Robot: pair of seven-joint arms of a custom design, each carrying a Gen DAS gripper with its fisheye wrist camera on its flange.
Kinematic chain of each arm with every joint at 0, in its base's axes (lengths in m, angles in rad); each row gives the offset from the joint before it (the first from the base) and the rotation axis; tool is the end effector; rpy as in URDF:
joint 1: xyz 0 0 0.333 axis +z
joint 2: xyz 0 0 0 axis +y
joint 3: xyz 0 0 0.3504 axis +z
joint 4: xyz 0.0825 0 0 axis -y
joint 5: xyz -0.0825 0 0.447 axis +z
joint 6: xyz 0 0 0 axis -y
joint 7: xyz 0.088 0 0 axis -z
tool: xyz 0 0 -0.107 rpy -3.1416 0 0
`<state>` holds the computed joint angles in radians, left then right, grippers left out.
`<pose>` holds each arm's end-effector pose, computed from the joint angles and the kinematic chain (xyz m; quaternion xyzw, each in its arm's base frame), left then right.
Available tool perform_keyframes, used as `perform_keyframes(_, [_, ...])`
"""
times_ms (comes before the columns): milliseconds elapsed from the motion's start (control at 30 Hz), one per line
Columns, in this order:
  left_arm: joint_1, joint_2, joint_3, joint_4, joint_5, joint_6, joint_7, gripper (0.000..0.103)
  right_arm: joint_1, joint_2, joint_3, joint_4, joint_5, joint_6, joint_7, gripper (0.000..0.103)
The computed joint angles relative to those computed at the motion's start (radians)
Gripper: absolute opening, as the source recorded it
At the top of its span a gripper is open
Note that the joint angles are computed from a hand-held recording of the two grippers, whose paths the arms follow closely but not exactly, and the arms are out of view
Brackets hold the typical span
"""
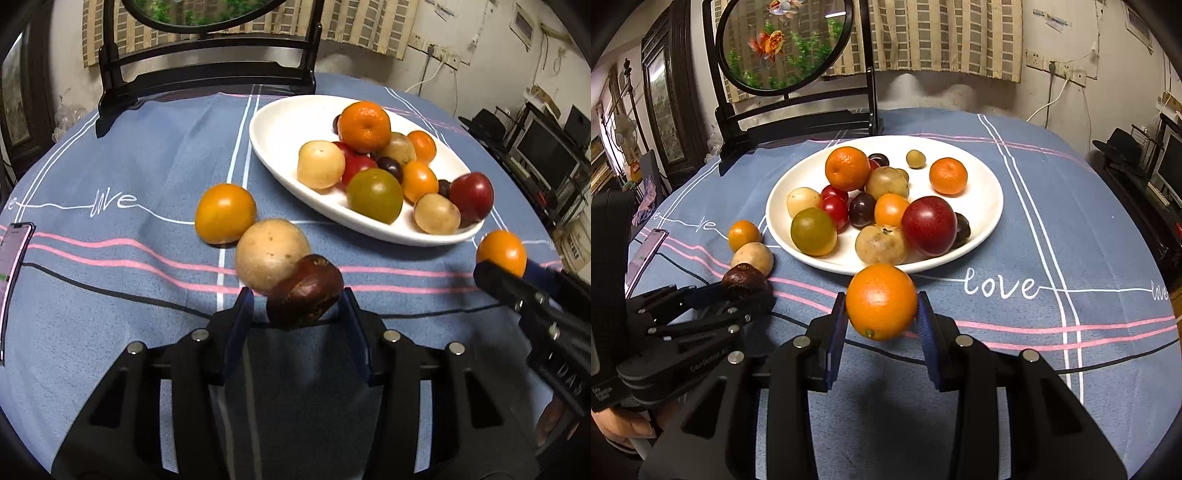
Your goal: Organize fruits
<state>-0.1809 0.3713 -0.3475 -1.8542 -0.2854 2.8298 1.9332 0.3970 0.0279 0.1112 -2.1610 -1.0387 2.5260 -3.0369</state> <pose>0.6576 -0.3392 0.3960 -0.4473 0.8319 -0.3166 0.0872 0.5375 0.3090 0.4134 -0.5156 0.7686 -0.2888 0.2448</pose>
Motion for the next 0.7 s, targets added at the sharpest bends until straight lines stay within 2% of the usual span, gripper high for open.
perform_keyframes(67, [0.008,0.003,-0.008,0.004,-0.011,-0.002,0.007,0.042,0.000,0.001,-0.001,0.000,0.003,0.005,-0.004,0.037])
perform_keyframes(100, [0.029,0.000,-0.031,0.002,-0.040,-0.005,0.035,0.038,0.000,0.001,-0.001,0.000,0.003,0.005,-0.005,0.037])
perform_keyframes(167, [0.030,-0.015,-0.031,-0.017,-0.053,0.021,0.045,0.039,0.000,0.000,-0.001,-0.001,-0.002,0.005,0.003,0.037])
perform_keyframes(233, [0.057,-0.036,-0.063,-0.040,-0.097,0.050,0.098,0.039,0.000,-0.002,-0.001,-0.002,-0.005,0.004,0.007,0.037])
perform_keyframes(367, [0.094,-0.064,-0.105,-0.049,-0.206,0.045,0.193,0.039,-0.002,-0.009,0.000,-0.007,-0.029,0.005,0.031,0.037])
perform_keyframes(467, [0.080,-0.078,-0.093,-0.054,-0.240,0.065,0.221,0.039,-0.004,-0.013,0.001,-0.011,-0.055,0.003,0.056,0.037])
perform_keyframes(567, [0.062,-0.076,-0.077,-0.033,-0.252,0.045,0.227,0.039,-0.005,-0.010,0.003,-0.007,-0.072,-0.010,0.066,0.037])
perform_keyframes(700, [0.025,-0.050,-0.052,0.020,-0.223,0.026,0.201,0.039,0.004,-0.008,0.008,0.004,-0.134,-0.077,0.102,0.037])
